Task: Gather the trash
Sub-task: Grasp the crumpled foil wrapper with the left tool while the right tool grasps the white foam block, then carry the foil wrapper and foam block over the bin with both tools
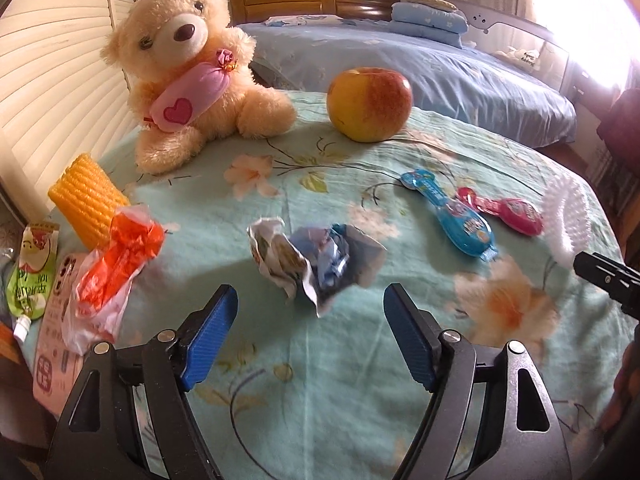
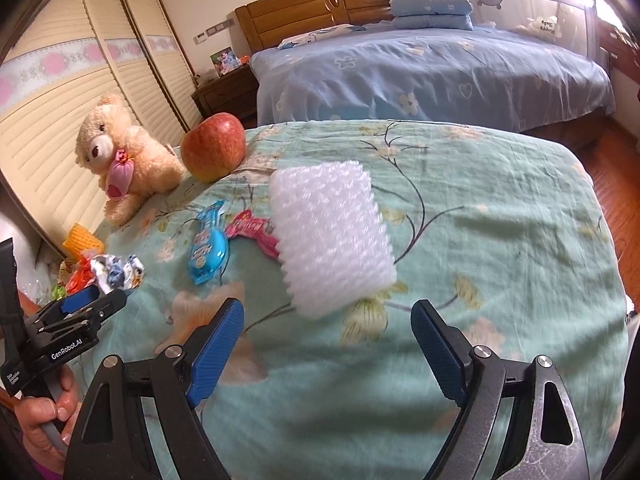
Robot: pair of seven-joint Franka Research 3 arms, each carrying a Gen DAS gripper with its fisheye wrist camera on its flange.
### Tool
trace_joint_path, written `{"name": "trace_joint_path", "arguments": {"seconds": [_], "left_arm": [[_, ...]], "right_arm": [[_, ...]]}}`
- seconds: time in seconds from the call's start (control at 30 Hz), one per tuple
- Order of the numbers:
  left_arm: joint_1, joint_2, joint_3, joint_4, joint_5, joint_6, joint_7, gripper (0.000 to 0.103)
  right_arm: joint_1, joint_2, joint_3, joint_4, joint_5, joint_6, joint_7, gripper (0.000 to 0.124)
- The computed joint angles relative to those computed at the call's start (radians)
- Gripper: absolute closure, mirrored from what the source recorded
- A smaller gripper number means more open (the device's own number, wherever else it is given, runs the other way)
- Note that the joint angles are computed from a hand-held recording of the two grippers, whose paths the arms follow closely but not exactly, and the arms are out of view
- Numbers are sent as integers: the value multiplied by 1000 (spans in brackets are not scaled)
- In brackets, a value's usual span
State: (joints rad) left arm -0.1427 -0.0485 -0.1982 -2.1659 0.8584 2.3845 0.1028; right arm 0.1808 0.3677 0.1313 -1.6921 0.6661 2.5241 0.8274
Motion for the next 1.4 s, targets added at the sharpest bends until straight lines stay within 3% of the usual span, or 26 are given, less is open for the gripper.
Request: {"name": "trace_joint_path", "arguments": {"seconds": [0.1,0.13,0.27,0.3,0.4,0.8,1.4], "left_arm": [[5,10,6,6,10,5,-5,26],[7,11,8,4,11,14,-7,30],[17,15,19,-6,-16,75,15,79],[18,14,19,-10,-17,85,16,84],[19,9,15,-15,-4,93,10,99],[-21,6,-22,-1,13,141,-1,101],[-169,182,-30,227,5,179,116,101]], "right_arm": [[3,16,-2,20,-7,5,13,40],[4,18,-2,22,-9,13,14,46],[7,24,-8,27,-31,25,32,84],[6,25,-6,28,-32,26,33,95],[-5,13,1,12,-18,29,17,106],[-38,-89,-9,-112,93,9,-85,109],[-85,-257,-96,-276,218,4,-188,109]]}}
